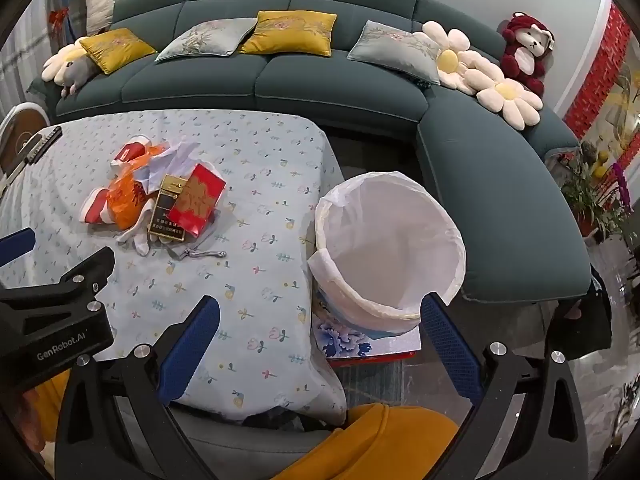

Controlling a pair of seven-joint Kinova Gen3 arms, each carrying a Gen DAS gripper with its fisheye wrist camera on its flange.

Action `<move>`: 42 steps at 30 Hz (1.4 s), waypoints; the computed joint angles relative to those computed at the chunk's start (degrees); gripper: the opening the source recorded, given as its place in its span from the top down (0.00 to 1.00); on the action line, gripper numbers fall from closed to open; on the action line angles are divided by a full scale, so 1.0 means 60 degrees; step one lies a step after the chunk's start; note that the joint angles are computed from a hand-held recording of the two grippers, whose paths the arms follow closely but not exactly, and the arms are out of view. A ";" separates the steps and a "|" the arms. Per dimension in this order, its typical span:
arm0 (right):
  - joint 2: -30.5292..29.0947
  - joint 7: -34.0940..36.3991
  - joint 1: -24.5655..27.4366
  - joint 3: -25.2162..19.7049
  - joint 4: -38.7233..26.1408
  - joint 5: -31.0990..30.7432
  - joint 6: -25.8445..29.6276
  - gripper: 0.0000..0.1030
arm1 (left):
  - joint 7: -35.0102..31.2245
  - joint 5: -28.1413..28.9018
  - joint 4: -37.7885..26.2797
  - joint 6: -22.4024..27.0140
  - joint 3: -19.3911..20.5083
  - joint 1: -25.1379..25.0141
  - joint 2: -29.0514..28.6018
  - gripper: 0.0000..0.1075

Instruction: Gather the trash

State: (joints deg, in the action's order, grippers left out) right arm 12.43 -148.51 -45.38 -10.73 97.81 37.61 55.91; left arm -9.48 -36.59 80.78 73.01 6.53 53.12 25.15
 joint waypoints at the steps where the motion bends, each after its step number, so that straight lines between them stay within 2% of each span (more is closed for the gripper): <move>1: 0.0030 0.0016 -0.0016 -0.0008 -0.0023 -0.0002 0.0045 0.07 | 0.0046 -0.0017 0.0021 -0.0019 0.0017 -0.0017 0.0006 0.11; 5: 0.0028 -0.0196 -0.0155 0.0085 0.0097 0.0096 -0.0125 0.07 | 0.0029 -0.0174 -0.0007 0.0065 -0.0014 0.0082 0.0051 0.11; 9: -0.0041 0.0044 0.0073 0.0028 0.0003 -0.0023 -0.0074 0.07 | 0.0017 -0.0181 -0.0139 0.0147 -0.0025 0.0140 0.0145 0.11; 23: -0.0029 -0.0299 -0.0051 -0.0018 0.0075 0.0273 -0.0004 0.07 | 0.0184 -0.0166 0.0191 -0.0165 0.0006 0.0059 -0.0063 0.11; 42: -0.0007 -0.0428 -0.0085 -0.0010 0.0035 0.0370 0.0084 0.07 | 0.0155 -0.0162 0.0021 -0.0071 -0.0009 0.0127 0.0027 0.11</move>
